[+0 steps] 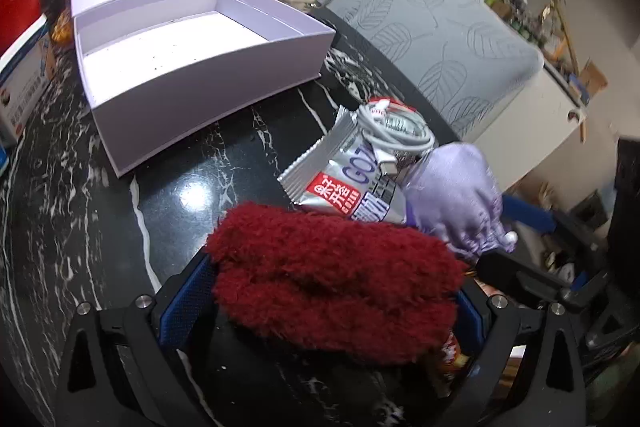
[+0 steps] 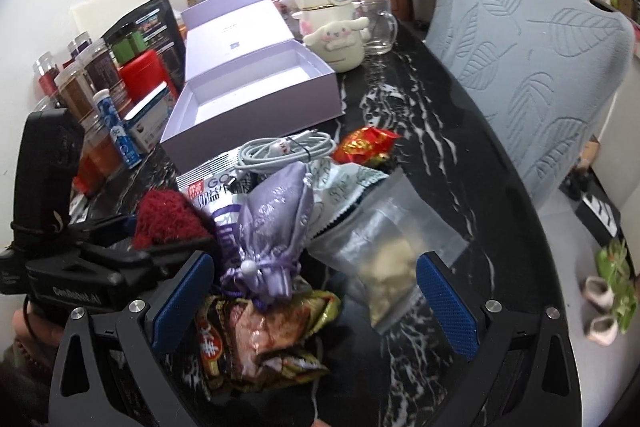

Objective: Organize soft objects
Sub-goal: 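Grasp the red fuzzy scrunchie with the left tool while the right tool grasps the lavender pouch, then carry scrunchie and pouch into the lavender box and open both tools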

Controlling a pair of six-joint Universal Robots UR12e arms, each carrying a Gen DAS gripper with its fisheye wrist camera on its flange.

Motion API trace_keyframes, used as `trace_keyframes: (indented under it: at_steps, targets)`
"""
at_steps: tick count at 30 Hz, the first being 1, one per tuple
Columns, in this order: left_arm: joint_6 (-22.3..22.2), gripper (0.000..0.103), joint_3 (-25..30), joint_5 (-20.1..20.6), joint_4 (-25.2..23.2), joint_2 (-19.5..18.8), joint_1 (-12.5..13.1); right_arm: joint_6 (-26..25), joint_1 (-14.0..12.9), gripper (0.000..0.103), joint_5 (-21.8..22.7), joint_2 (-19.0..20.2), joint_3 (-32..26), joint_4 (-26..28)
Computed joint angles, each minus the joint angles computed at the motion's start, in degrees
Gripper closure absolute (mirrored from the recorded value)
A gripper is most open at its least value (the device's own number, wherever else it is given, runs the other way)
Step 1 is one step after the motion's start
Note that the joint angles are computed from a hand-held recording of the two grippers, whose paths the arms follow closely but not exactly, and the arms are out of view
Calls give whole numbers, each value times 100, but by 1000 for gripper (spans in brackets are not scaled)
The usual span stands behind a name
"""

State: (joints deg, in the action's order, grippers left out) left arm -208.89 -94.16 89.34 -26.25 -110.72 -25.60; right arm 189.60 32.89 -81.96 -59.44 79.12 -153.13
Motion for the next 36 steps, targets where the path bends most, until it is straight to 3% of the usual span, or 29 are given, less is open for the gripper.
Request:
trace_keyframes:
  at_steps: [2,6,11,15,19,27,36]
  targets:
    - [89,8,-17,76,100,1,-31,-85,6,5,13,37,-42,-16]
    - [60,20,-100,14,340,16,-18,-127,-20,26,156,77,-79,-23]
    - [-172,49,-245,-12,561,91,7,-87,-93,47,675,149,-179,126]
    - [-323,55,-425,132,861,184,29,-78,-78,72,828,194,-191,63]
    - [-350,59,-546,296,1016,270,14,-38,-37,77,742,200,-173,-88]
    - [-364,59,-720,764,1205,459,-110,-62,32,78,552,101,2,-664]
    - [-352,59,-779,1342,1240,643,-214,-408,76,78,726,63,-24,-1000]
